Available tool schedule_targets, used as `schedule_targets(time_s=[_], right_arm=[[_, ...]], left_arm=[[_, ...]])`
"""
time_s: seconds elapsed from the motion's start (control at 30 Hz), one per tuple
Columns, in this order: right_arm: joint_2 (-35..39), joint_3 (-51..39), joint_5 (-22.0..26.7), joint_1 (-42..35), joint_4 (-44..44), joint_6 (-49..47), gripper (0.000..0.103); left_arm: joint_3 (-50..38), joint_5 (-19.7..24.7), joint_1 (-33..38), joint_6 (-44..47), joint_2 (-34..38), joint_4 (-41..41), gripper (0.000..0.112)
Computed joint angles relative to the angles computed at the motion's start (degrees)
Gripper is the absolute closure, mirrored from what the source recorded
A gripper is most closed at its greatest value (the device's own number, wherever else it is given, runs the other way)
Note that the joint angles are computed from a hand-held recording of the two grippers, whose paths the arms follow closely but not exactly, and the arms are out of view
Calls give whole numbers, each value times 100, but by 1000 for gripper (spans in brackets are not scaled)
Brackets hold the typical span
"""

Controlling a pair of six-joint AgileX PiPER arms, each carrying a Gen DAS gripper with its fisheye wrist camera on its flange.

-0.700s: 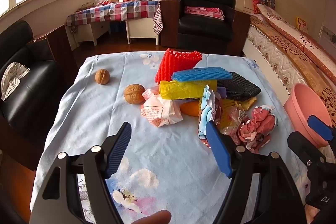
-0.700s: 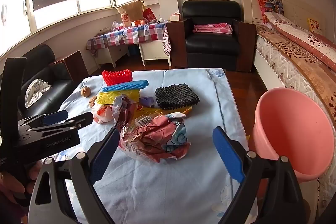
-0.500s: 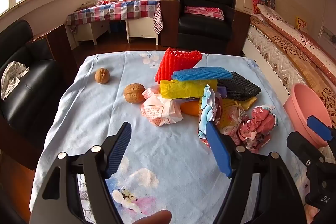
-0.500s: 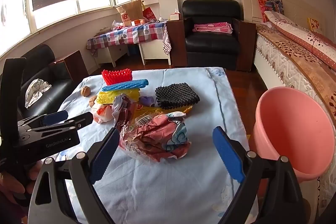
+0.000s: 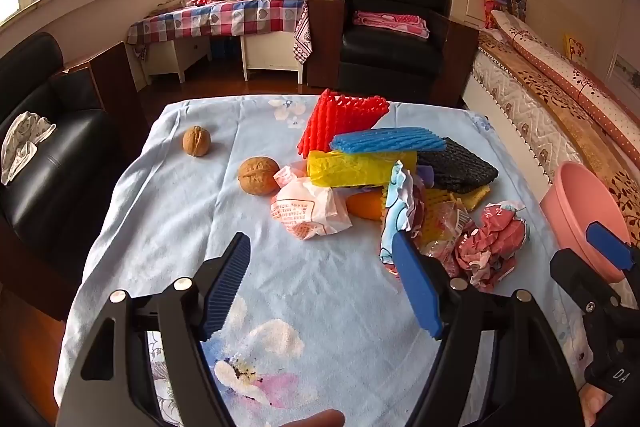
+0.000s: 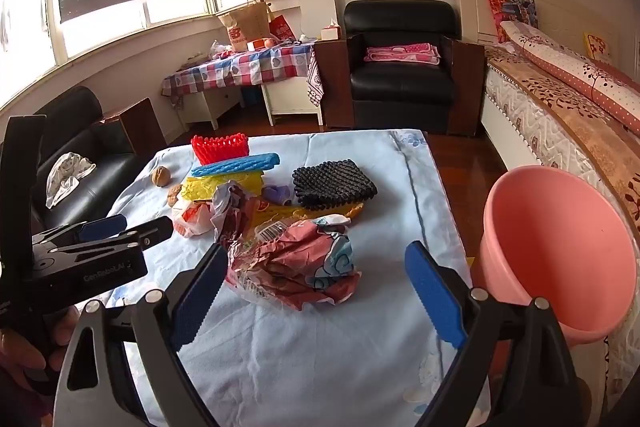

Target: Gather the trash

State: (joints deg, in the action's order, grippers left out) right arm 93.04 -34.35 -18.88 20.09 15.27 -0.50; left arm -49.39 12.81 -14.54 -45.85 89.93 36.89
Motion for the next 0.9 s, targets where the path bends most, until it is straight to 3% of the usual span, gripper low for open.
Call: schedule_targets(time_s=[0.47, 0.67, 0.77, 0.9], right_arm=[[36, -34, 21, 59, 609, -542, 14], [102, -75, 82, 55, 351, -390, 16], [139, -100, 86, 103, 384, -496, 18], [188, -144, 94, 148, 287, -441, 19]], left_arm=[[74, -268, 130, 31, 49, 15, 39], [153, -542, 355, 1552, -5, -1408, 39], [201, -626, 427, 1713, 3, -1510, 39], [210, -686, 571, 2641, 73, -2427, 39]])
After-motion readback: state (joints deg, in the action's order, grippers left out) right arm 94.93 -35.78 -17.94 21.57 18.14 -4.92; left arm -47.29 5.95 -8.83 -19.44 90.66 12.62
